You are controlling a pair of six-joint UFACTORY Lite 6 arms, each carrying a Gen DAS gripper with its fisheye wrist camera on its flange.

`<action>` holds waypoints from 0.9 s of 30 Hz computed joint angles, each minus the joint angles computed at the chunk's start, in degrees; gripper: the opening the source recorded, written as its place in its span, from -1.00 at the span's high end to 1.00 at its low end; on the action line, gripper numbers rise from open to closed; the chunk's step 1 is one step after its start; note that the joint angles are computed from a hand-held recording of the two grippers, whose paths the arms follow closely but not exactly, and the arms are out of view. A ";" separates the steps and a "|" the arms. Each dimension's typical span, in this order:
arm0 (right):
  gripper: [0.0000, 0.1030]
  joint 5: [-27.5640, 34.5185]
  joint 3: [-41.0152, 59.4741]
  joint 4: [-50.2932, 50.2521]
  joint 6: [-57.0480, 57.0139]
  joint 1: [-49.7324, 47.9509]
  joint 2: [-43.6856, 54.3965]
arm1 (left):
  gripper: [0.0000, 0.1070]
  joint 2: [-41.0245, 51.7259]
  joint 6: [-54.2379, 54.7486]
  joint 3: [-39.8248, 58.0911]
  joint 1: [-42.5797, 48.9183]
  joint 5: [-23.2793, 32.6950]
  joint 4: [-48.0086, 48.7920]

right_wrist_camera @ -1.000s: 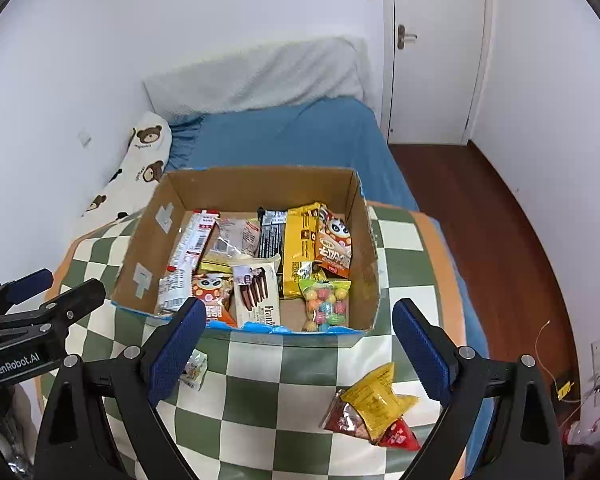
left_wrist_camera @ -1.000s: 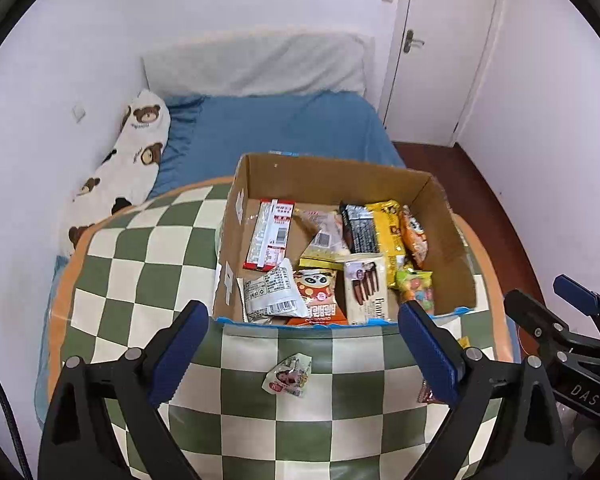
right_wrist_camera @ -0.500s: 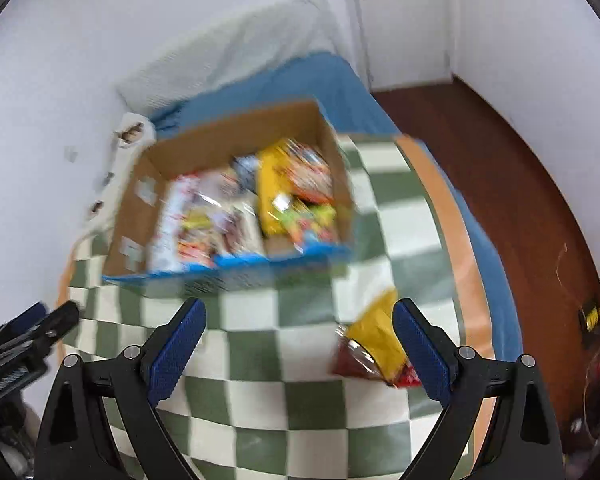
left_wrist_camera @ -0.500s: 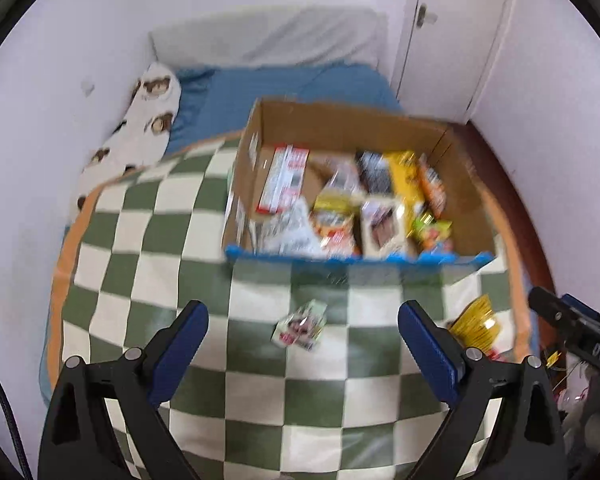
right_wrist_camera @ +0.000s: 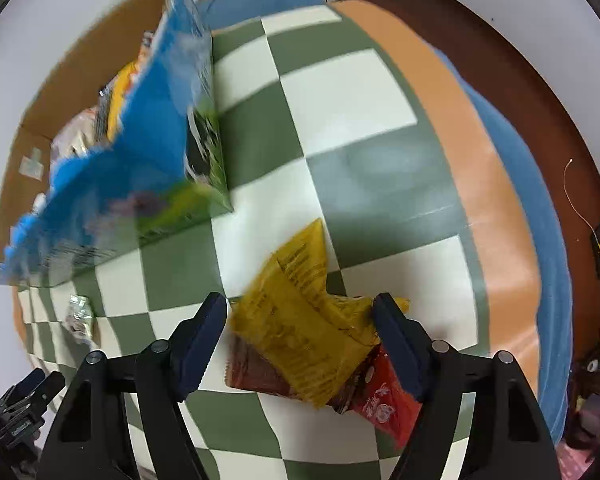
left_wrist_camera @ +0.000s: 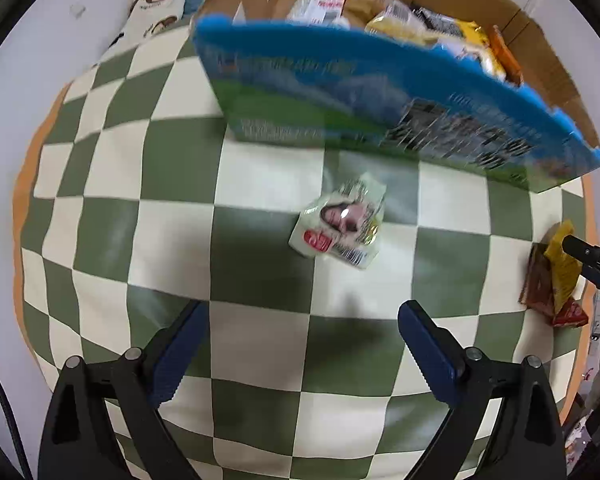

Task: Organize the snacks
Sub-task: 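Grasp the small white pastry packet with left tool while right tool grasps yellow chip bag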

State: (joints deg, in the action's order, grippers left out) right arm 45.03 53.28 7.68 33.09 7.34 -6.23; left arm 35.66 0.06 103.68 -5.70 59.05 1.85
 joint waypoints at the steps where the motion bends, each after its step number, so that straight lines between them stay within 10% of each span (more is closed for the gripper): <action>1: -0.50 -0.30 -0.41 1.36 -0.13 0.60 -0.13 | -0.82 -0.12 0.07 -0.64 0.05 -0.51 0.15; 17: -0.70 3.89 11.28 2.26 -3.19 3.22 7.79 | -0.81 23.68 9.38 29.64 -4.31 8.74 0.62; 20: -0.70 4.19 14.63 2.66 -5.58 3.52 14.10 | -0.09 27.73 8.94 33.22 -5.38 9.86 0.68; 23: -0.69 5.16 16.89 2.10 -6.39 4.70 18.14 | -0.05 24.84 8.16 26.73 -4.92 6.41 -0.31; 27: -0.10 4.72 17.23 0.39 -5.16 7.46 19.70 | -0.05 17.56 7.39 14.48 -3.40 1.43 -2.68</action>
State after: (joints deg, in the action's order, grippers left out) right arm 49.74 70.51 8.07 27.93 14.80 13.47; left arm 53.21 7.46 118.17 -9.10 60.49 -0.83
